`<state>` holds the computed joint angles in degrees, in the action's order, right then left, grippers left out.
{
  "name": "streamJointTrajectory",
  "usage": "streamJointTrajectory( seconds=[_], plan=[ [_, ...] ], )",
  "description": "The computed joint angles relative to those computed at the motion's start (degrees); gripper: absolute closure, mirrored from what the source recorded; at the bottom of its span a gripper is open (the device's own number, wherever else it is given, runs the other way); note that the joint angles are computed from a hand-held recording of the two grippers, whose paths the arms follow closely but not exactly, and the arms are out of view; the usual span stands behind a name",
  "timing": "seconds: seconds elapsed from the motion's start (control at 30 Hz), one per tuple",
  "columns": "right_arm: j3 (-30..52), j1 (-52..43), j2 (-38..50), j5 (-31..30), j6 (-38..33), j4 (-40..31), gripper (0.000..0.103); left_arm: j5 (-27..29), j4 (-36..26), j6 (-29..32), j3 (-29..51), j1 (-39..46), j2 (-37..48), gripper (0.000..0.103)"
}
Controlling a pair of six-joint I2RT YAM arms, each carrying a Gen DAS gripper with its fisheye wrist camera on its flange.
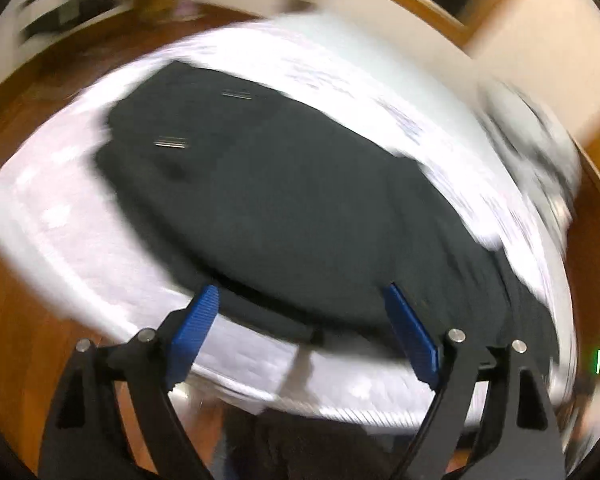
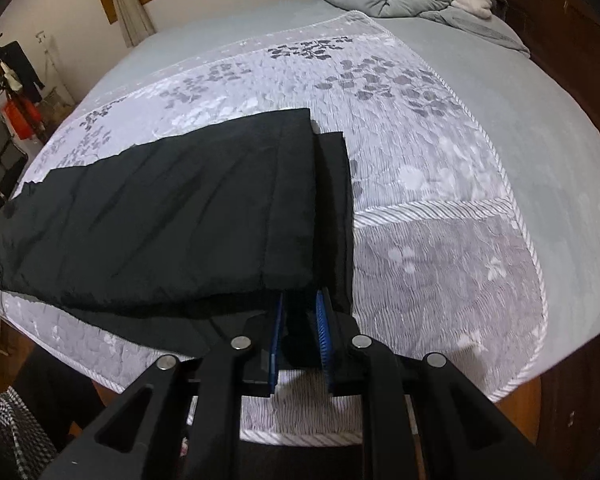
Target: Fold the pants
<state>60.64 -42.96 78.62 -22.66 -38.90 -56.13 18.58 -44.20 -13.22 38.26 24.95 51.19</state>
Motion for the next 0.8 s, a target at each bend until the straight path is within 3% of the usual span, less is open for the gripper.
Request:
streamJointTrajectory(
  seconds=[0.03, 0.13, 0.33, 0.37, 0.4, 0.47, 0.57, 0.67, 0.8],
  plan=[
    [-0.4, -0.3, -1.2, -0.1, 0.0, 0.1, 0.053, 1.6, 1.1, 0.1, 0.7, 3.7, 2.8, 0.021],
    [-0.5, -0.5, -3.7, -0.9, -0.1, -0.7, 0.052, 6.1, 5.4, -1.0, 2.9, 10.3, 12.0, 0.033],
    [0.7, -1.4, -7.2, -3.1, 1.7, -3.6, 0.052, 6.8, 10.5, -7.7, 6.4, 10.6, 23.6, 0.039],
    [0.8, -1.5, -7.7, -3.3, 2.1, -4.0, 0.052, 6.0, 11.1, -9.2, 6.8, 9.4, 24.4, 0.042],
    [0.8, -1.5, -8.2, -3.5, 2.4, -4.3, 0.052, 5.0, 11.2, -10.1, 7.2, 9.0, 25.0, 0.055],
    [0.5, -1.2, -8.9, -3.6, 3.0, -4.5, 0.052, 4.7, 12.3, -11.8, 6.7, 8.3, 24.6, 0.076],
    [-0.9, 0.6, -10.3, -3.3, 5.0, -3.8, 0.052, 5.7, 12.4, -12.7, 5.8, 9.0, 22.4, 0.092],
    [-1.8, 1.3, -10.5, -5.5, 7.5, -4.0, 0.052, 4.1, 12.4, -13.9, 3.5, 8.7, 16.2, 0.097],
    [-2.9, 1.0, -10.2, -7.9, 11.3, -4.3, 0.052, -4.8, 9.9, -14.6, 0.3, 4.5, 8.3, 0.097]
  ],
)
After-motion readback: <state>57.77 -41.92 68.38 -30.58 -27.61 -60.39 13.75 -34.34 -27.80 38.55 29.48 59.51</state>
